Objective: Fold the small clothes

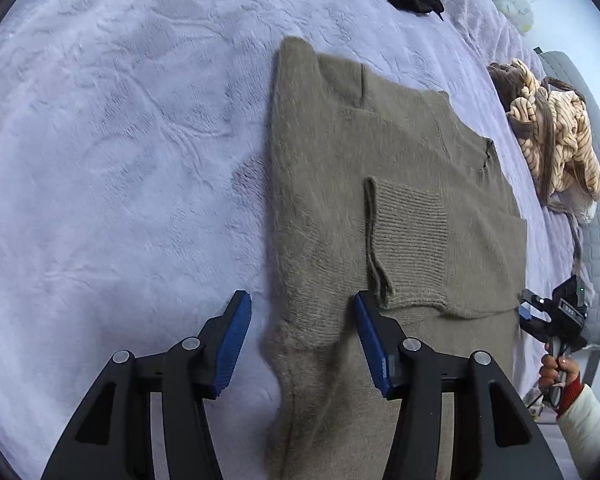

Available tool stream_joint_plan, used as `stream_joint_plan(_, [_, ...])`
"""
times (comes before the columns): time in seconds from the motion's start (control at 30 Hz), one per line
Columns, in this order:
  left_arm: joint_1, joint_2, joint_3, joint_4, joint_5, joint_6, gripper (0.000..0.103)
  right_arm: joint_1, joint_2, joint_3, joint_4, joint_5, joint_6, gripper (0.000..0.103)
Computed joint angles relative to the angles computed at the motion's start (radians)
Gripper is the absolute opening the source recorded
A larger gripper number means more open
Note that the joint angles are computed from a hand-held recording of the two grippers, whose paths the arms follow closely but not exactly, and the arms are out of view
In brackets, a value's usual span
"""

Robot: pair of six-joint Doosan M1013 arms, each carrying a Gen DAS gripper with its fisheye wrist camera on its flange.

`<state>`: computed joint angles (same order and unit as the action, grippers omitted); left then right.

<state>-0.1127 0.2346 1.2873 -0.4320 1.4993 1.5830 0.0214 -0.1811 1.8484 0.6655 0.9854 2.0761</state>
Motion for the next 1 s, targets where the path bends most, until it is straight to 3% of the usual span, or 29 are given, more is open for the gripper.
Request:
stream_joint_plan(0.03, [-0.007,-0.006,0.004,0.017,-0.015,0.014,0.051,0.003,0.001,-0.006,-0.024,0.010,0.015,0.026])
stream_joint_plan(0.07, [-0.014,-0.012,0.009,0.043,-0.032,0.041,0.039,0.005,0.001,-0.010,-0.036,0.020,0.003,0.020])
stream_joint_plan(0.3, [0.003,-0.018,0.021,0.043,-0.045,0.041,0.039,0.009,0.007,-0.010,-0.072,0.031,-0.011,0.020])
stream_joint_plan(0.5, [-0.001,-0.042,0.010,0.133,-0.044,-0.017,0.044,0.019,-0.018,-0.022,-0.118,0.051,0.056,0.028])
stream_joint_plan(0.63, [-0.014,-0.059,0.002,0.129,-0.049,-0.029,0.044,0.052,-0.028,-0.047,-0.194,0.085,0.125,0.046])
stream_joint_plan(0.83, [-0.058,-0.053,-0.025,0.044,-0.054,0.001,0.044,0.126,-0.028,-0.081,-0.234,0.100,0.180,0.046])
stream_joint_plan(1.0, [-0.090,-0.004,-0.035,0.008,0.012,-0.051,0.044,0.182,-0.013,-0.106,-0.205,0.084,0.167,0.046])
